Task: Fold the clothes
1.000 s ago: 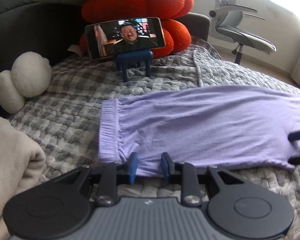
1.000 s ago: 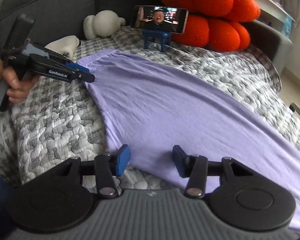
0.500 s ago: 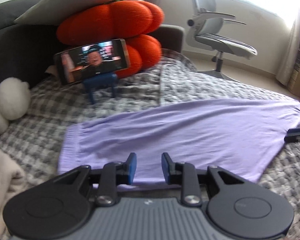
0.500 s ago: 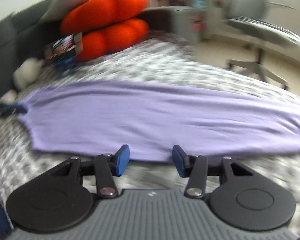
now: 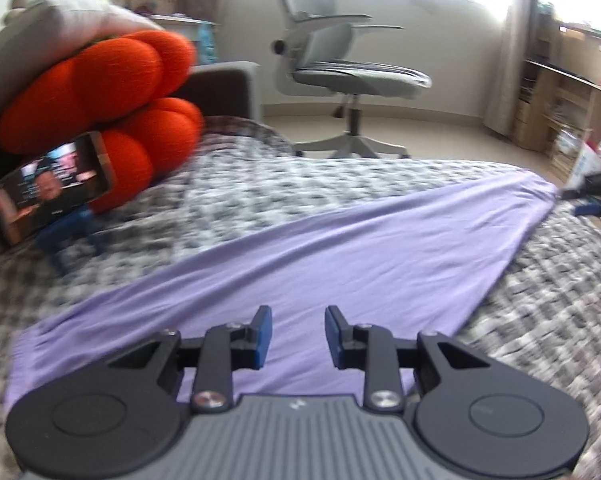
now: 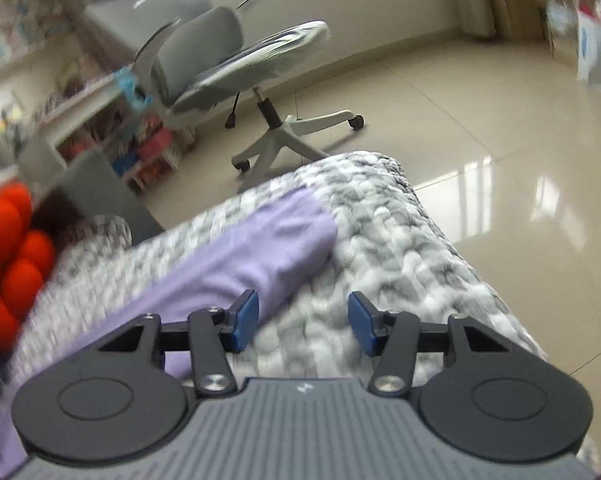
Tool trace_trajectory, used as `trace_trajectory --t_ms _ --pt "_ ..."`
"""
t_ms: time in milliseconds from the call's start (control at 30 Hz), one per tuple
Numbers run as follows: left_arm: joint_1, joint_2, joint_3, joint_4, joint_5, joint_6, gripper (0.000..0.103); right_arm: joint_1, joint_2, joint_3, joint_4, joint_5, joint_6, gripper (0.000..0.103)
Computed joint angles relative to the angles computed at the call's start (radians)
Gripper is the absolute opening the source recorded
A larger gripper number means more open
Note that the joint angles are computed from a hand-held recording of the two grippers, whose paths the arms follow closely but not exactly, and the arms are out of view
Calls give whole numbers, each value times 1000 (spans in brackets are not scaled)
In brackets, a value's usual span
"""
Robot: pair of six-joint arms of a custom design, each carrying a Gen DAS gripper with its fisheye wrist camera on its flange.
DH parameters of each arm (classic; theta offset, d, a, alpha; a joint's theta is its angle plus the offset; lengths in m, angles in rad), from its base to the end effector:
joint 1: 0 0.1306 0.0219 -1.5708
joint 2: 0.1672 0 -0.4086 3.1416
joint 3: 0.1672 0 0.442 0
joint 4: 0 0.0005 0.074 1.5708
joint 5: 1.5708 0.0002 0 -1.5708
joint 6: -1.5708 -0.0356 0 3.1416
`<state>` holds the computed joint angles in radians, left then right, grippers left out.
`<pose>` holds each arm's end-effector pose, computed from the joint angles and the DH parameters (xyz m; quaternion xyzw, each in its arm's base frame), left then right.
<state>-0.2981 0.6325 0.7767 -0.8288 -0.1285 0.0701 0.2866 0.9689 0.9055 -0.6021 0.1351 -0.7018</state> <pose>0.2489 -0.0722 0.4179 0.0752 0.8988 -0.0213 0.4312 0.3629 0.1014 0.4056 0.2138 0.8719 0.1535 0.4129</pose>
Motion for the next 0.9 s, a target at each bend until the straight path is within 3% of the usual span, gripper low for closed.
trace_trajectory --t_ms 133,300,333,400,533,633,700,767,800,900 --pt "-66 54 11 21 -18 0 29 -21 36 16 30 0 -53 41" --pt "-104 103 15 37 -15 -6 29 -1 52 25 40 40 -47 41" --pt "-106 112 14 38 -13 -7 29 1 51 23 37 51 -29 36" --pt "-106 119 3 53 -8 -2 29 9 68 29 33 77 -6 7" --pt "-89 107 -2 53 19 6 30 30 81 31 48 141 9 6" --pt "-68 94 8 40 29 7 30 78 64 24 117 219 50 6" --pt "-40 80 11 40 53 29 30 141 55 27 189 288 161 6" --pt "17 64 4 55 135 122 30 207 66 39 276 316 301 6" --pt "45 58 1 63 175 170 30 243 81 50 309 302 369 6" --pt "127 42 -14 93 294 317 30 359 152 100 302 234 586 6"
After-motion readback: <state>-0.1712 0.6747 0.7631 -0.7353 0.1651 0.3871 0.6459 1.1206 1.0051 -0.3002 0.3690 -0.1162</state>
